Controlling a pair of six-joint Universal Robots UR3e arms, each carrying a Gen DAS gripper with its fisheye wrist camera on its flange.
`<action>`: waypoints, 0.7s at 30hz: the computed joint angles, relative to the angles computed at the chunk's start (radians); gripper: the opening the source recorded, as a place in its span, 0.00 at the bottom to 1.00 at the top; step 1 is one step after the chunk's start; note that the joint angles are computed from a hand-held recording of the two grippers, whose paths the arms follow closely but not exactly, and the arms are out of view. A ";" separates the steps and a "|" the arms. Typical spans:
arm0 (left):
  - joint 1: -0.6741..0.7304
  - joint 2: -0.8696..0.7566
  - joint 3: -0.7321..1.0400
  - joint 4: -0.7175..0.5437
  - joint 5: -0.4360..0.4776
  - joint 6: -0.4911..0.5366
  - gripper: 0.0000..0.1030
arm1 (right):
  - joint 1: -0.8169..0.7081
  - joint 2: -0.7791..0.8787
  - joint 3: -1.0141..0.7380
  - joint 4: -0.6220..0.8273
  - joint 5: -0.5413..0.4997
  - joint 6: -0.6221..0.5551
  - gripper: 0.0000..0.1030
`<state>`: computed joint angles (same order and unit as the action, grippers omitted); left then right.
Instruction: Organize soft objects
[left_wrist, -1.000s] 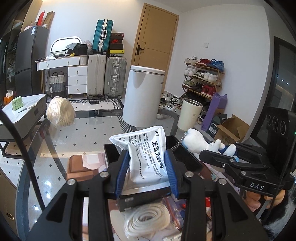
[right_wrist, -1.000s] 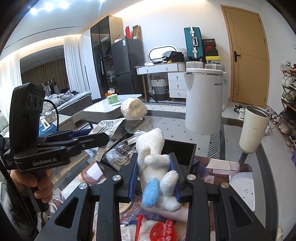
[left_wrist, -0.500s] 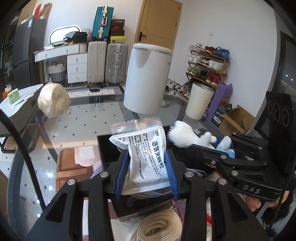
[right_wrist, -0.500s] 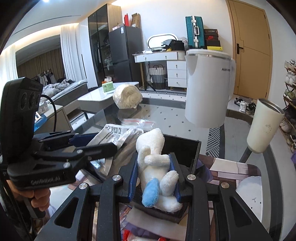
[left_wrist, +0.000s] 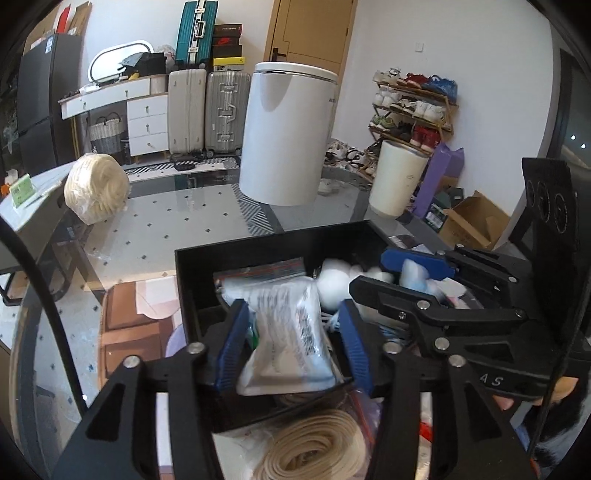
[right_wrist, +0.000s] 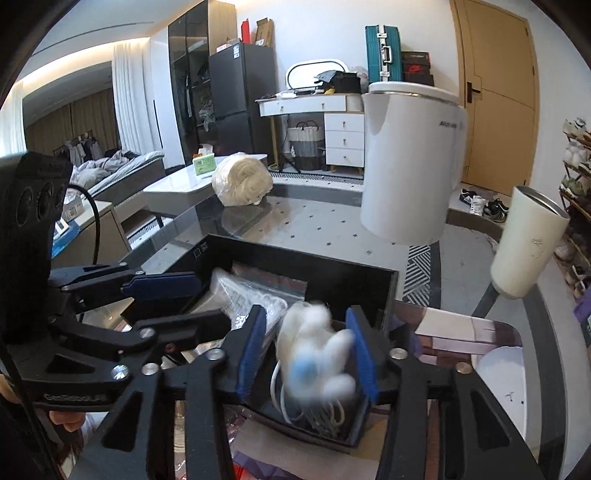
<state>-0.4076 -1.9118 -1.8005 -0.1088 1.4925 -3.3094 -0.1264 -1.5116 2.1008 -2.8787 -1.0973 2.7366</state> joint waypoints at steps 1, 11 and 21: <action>-0.002 0.009 -0.006 0.000 0.005 -0.005 0.65 | -0.006 -0.022 0.013 0.008 0.005 -0.001 0.51; -0.034 0.144 -0.183 0.134 0.105 -0.035 0.95 | -0.156 -0.254 0.142 0.101 0.146 -0.010 0.98; -0.069 0.238 -0.304 0.183 0.203 -0.082 1.00 | -0.314 -0.585 0.264 0.311 0.175 -0.116 0.99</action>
<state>-0.4769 -1.6743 -2.1043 0.0738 1.6959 -3.3915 -0.4407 -2.0962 2.3643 -2.5677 -0.9218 2.6210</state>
